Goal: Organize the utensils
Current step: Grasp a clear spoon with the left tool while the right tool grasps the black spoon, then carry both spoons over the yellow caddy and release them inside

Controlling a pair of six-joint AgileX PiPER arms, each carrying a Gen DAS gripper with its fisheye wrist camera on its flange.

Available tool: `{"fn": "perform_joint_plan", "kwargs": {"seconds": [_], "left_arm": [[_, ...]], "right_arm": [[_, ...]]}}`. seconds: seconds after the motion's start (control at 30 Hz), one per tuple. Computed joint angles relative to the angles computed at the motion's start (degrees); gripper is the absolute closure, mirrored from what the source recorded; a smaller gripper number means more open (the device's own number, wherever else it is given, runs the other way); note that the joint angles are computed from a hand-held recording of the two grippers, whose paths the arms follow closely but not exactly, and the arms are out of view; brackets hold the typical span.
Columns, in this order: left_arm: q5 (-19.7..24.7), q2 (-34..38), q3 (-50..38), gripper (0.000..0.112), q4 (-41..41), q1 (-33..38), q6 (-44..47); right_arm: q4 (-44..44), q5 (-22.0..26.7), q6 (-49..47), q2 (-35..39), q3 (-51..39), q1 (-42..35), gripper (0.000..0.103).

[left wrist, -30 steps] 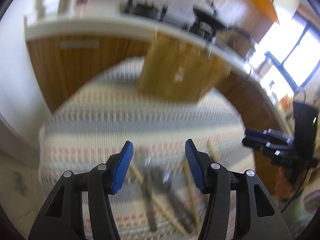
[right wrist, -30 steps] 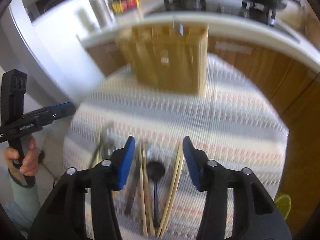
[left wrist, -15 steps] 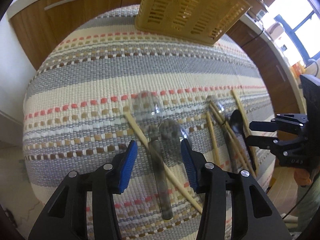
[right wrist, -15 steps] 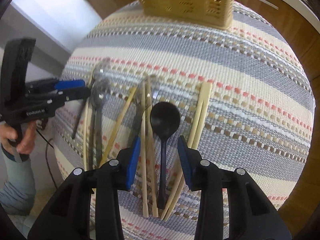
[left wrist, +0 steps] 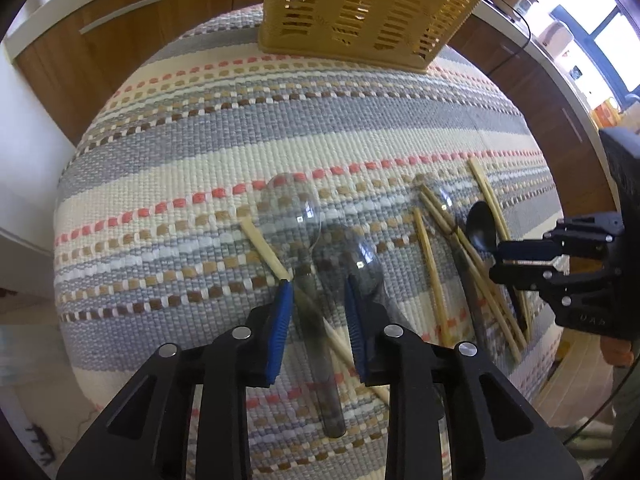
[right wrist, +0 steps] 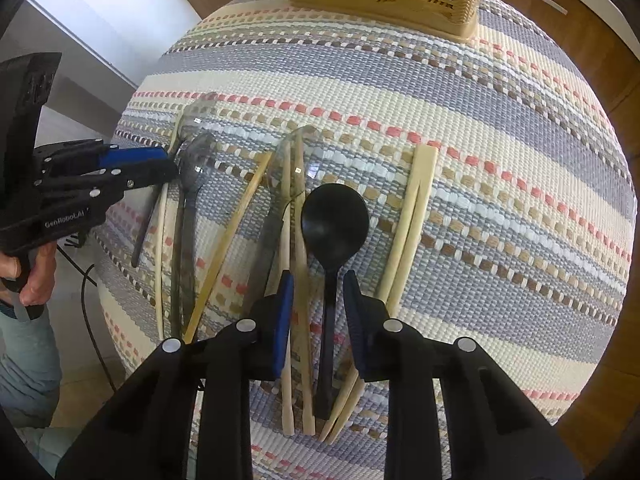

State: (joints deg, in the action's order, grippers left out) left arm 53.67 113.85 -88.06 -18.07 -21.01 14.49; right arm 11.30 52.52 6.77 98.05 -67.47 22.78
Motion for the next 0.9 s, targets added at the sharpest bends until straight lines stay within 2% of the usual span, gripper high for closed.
{"fn": "perform_joint_plan", "kwargs": {"seconds": [0.1, 0.13, 0.17, 0.2, 0.4, 0.67, 0.9], "left_arm": [[-0.87, -0.11, 0.8, 0.094, 2.03, -0.67, -1.0], [-1.21, -0.48, 1.47, 0.1, 2.68, -0.47, -0.88], [-1.29, -0.46, 1.37, 0.101, 3.47, -0.79, -1.43], [-1.24, -0.49, 1.34, 0.102, 3.6, -0.8, -1.29], [-4.45, -3.13, 4.76, 0.102, 0.16, 1.19, 1.79], [-7.76, -10.96, 8.77, 0.102, -13.57, 6.46, 11.47], [-11.34, -14.77, 2.76, 0.102, -21.91, 7.44, 16.34]], "right_arm": [[-0.31, 0.7, 0.75, 2.28, -2.24, 0.72, 0.087], [-0.91, 0.68, 1.16, 2.45, -2.55, 1.11, 0.089], [-0.35, 0.56, 0.63, 2.64, -2.63, 1.05, 0.096], [0.73, 0.21, -0.03, 2.85, -2.66, 0.97, 0.098], [1.65, -2.25, -0.76, 2.11, -1.6, 1.1, 0.098], [7.14, -7.04, -8.34, -6.3, 2.69, -3.01, 0.098], [7.77, -14.56, -9.57, -13.71, -0.46, -5.14, 0.098]]}}
